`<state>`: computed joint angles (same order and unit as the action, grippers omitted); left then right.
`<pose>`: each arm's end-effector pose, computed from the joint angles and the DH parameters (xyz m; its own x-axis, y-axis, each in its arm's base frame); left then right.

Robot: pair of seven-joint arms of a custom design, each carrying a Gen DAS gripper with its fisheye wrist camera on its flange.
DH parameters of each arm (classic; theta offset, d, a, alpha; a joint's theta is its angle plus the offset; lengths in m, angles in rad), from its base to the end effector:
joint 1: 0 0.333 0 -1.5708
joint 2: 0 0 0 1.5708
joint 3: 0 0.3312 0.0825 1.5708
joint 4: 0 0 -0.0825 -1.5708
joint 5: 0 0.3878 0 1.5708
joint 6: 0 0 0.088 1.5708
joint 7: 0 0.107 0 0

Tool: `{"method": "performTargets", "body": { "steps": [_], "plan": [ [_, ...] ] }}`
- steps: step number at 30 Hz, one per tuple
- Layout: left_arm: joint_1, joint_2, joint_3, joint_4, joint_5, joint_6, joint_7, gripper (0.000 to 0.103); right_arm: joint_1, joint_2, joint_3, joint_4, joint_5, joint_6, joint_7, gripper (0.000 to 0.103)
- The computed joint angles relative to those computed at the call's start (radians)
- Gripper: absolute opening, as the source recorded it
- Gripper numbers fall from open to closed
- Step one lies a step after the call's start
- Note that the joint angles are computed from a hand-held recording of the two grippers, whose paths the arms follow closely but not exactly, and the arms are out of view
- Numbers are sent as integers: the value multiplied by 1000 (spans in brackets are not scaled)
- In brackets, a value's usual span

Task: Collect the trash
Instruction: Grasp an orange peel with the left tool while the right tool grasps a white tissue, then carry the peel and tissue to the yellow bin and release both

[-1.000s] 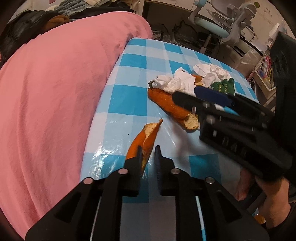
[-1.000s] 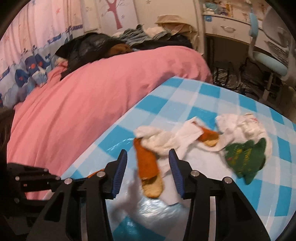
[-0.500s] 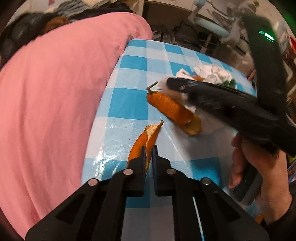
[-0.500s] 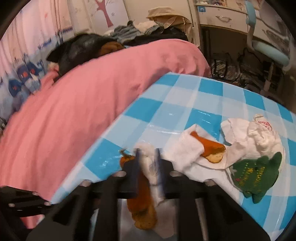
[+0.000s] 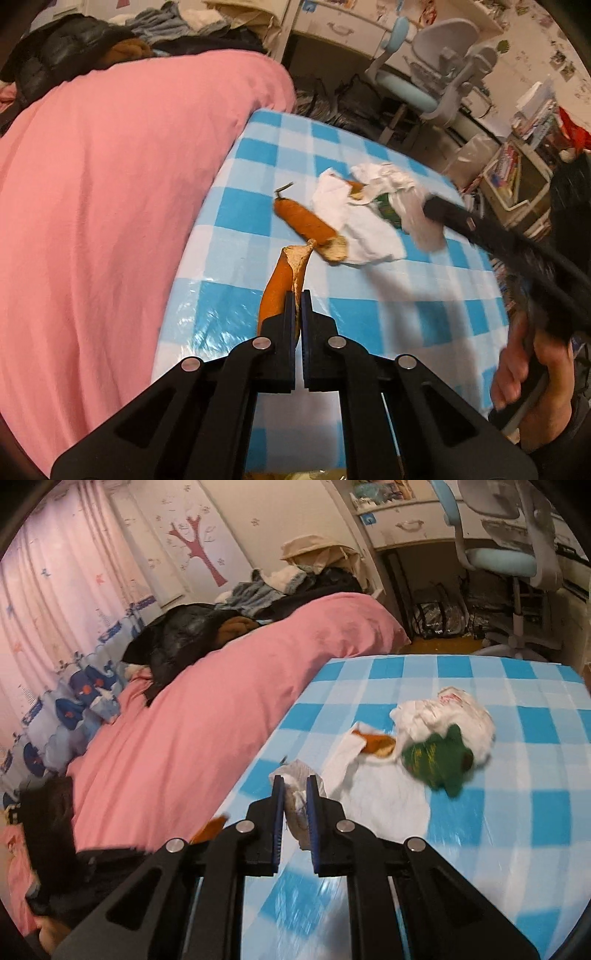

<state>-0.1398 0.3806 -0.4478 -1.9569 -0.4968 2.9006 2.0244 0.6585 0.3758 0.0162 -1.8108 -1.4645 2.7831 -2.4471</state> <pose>0.5793 -0.3215 0.3692 -0.5458 -0.7937 0.2686 -0.7543 0.3258 -0.5700 0.4978 0.4540 0.3826 -0.0914 -0.8982 -0.4300 -0.5981 0.3947 -0.6975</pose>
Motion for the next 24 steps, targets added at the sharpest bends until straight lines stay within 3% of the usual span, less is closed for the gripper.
{"method": "performTargets", "body": {
  "steps": [5, 12, 19, 24],
  "plan": [
    [59, -88, -84, -113, -132, 49, 122, 3, 47, -69, 53, -109, -3, -40, 61, 12],
    [85, -252, -158, -278, -457, 88, 405, 3, 108, -104, 132, -185, 6, -97, 162, 12],
    [5, -370, -120, -408, -673, 74, 557, 3, 160, -77, 160, -217, 27, -70, 256, 13],
    [-79, -422, -83, -489, -747, 85, 613, 3, 186, -44, 157, -210, 128, -42, 175, 15]
  ]
}}
